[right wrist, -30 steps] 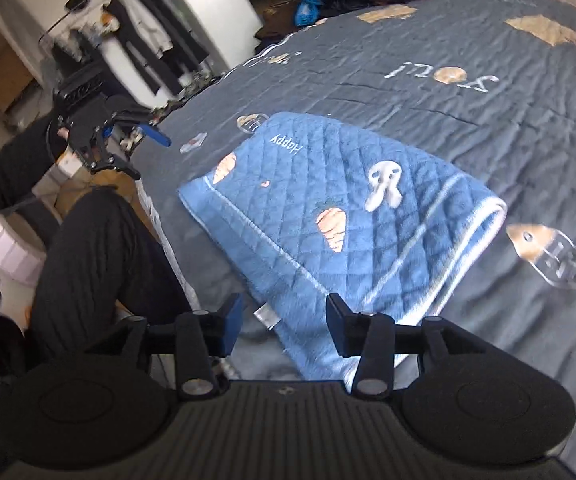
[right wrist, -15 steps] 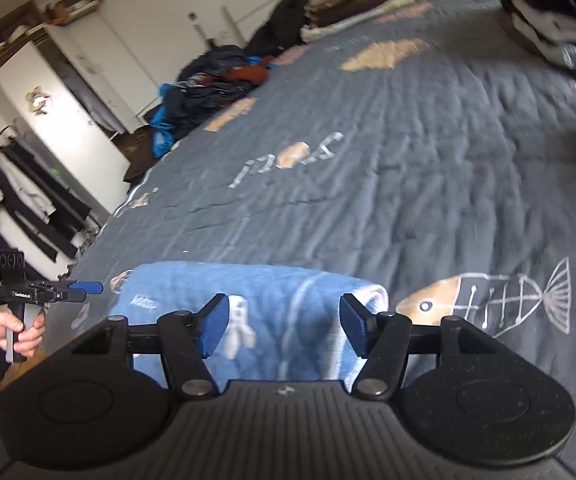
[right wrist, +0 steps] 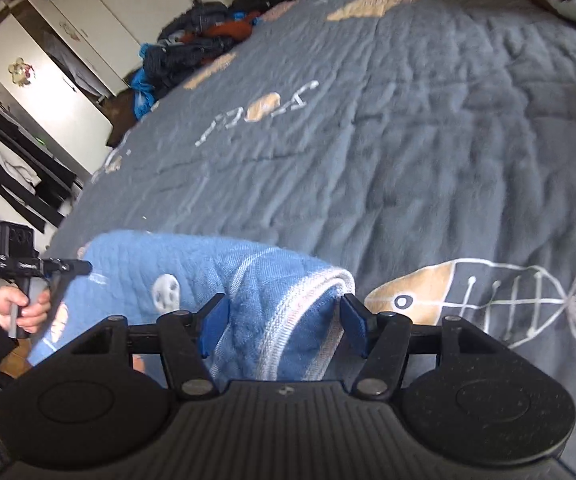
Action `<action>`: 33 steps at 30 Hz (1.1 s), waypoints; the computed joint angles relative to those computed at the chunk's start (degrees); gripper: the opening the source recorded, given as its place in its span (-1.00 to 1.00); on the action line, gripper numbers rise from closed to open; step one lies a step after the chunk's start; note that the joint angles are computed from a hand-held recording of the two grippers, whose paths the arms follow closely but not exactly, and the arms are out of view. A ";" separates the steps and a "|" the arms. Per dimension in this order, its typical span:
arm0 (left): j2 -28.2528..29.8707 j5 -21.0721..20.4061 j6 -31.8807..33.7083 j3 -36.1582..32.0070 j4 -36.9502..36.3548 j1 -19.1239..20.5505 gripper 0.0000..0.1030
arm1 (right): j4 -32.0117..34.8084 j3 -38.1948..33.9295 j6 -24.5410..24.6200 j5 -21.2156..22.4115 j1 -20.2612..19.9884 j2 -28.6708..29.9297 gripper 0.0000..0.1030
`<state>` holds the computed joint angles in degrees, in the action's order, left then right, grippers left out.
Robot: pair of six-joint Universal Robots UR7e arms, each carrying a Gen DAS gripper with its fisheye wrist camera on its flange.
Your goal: Fold clothes
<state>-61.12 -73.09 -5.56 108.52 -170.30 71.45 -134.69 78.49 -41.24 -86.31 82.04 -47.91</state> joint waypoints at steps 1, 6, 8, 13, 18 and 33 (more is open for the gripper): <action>0.37 -0.02 0.61 -0.03 -0.67 -0.04 0.44 | -0.78 0.26 0.27 -0.23 0.08 0.35 0.34; 1.36 -1.72 2.98 -0.28 -1.98 -0.07 -0.51 | -6.10 2.61 -0.59 1.39 -0.11 0.44 0.29; 1.46 -0.80 5.60 0.16 -3.69 -0.99 -0.63 | -7.69 3.53 -1.01 2.42 -0.14 0.02 -0.20; 1.24 -0.75 10.05 1.41 -12.76 -2.70 -0.73 | -15.34 6.90 -4.47 6.72 0.19 -1.01 -0.58; 2.62 2.95 7.81 -0.39 -11.25 -2.51 -0.47 | -22.27 7.68 -7.36 8.40 0.59 0.03 -0.53; 17.45 31.44 23.85 -3.90 -47.92 -17.49 0.50 | -33.91 11.37 3.27 10.36 3.64 -1.53 0.42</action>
<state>-43.67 -41.65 18.29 104.61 -218.22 53.96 -168.60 89.86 -37.97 -75.95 85.68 -49.44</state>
